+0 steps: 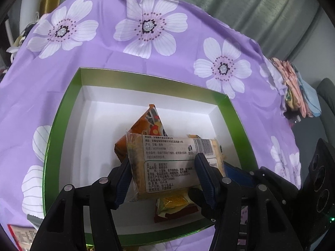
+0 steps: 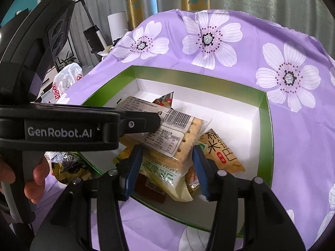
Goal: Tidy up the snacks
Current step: 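Open both grippers to release the biscuit pack into the box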
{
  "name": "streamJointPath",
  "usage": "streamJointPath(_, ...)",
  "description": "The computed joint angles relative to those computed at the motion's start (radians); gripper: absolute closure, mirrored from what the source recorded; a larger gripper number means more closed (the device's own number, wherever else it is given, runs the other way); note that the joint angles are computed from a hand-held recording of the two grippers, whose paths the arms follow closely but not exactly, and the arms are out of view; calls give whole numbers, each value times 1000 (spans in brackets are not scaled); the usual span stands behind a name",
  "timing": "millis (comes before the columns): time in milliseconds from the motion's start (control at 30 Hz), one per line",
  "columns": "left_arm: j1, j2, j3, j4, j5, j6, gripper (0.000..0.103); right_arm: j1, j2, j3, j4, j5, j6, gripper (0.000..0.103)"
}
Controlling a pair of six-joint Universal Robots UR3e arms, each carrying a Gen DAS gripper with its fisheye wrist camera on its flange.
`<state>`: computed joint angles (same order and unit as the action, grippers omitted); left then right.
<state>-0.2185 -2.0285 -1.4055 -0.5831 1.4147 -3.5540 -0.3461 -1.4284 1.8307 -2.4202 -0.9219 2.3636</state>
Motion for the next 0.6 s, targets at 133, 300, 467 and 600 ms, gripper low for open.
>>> streamJointPath(133,-15,11,6,-21,36,-1,31,-1,-9,8,-7,-13,11,48)
streamJointPath(300,-18,79,-67,4,63,-17,24,-42,-78,67,-10,10,4,38)
streamJointPath(467,-45,161,-135,8,116,-22,23,-107,-168,133,29,39,-26,36)
streamJointPath(600,-82,216,-179,14,169,-33,21,-187,-272,194,110,88,-69,34)
